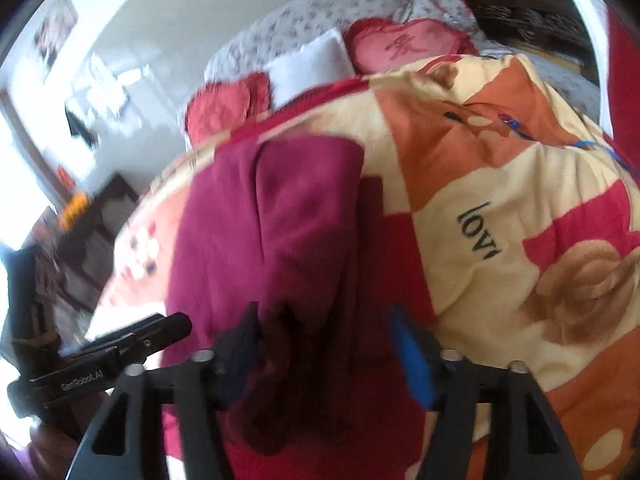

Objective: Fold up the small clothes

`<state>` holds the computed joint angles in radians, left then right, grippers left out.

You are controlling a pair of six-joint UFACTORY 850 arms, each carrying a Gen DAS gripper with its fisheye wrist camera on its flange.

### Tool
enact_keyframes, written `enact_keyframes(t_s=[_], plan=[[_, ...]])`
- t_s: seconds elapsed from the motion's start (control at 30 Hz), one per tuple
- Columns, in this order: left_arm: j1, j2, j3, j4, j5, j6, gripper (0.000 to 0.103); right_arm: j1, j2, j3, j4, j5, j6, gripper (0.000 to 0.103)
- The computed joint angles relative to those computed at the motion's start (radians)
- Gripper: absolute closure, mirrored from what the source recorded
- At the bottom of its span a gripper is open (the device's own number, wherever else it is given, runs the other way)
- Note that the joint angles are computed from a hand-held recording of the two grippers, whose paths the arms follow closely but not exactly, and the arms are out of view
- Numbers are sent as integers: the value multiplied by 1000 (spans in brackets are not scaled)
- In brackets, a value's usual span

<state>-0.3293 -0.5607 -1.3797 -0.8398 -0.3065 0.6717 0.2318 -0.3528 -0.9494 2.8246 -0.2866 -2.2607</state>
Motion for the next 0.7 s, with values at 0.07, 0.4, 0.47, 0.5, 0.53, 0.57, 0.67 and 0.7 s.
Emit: enact_keyframes(t_s=[0.07,0.4,0.47,0.5,0.53,0.57,0.67,0.7], plan=[[3,-30,-42,39,-38,-52,21,-19,-7,0,-74,-51,91,20],[40,-150,-166,-36,-199,-43,10,-66,-192,-208,-740,-105,699,14],[46,-164,-182,-59,-220,-32,9,-56,-208,-232,-754,-83,698,10],[47,-167,-186,-65,-225,-23,9,-51,-214,-242,-749,-68,685,9],[46,-169,-189,-64,-228,-17,9,-49,-218,-250,-728,-63,667,9],[46,-170,-192,-64,-230,-13,9,-49,-218,-253,-737,-62,678,9],[46,-171,-196,-66,-232,-3,9,-52,-221,-264,-772,-61,708,12],[45,-167,-190,-73,-224,9,12,-51,-220,-264,-768,-60,698,19]])
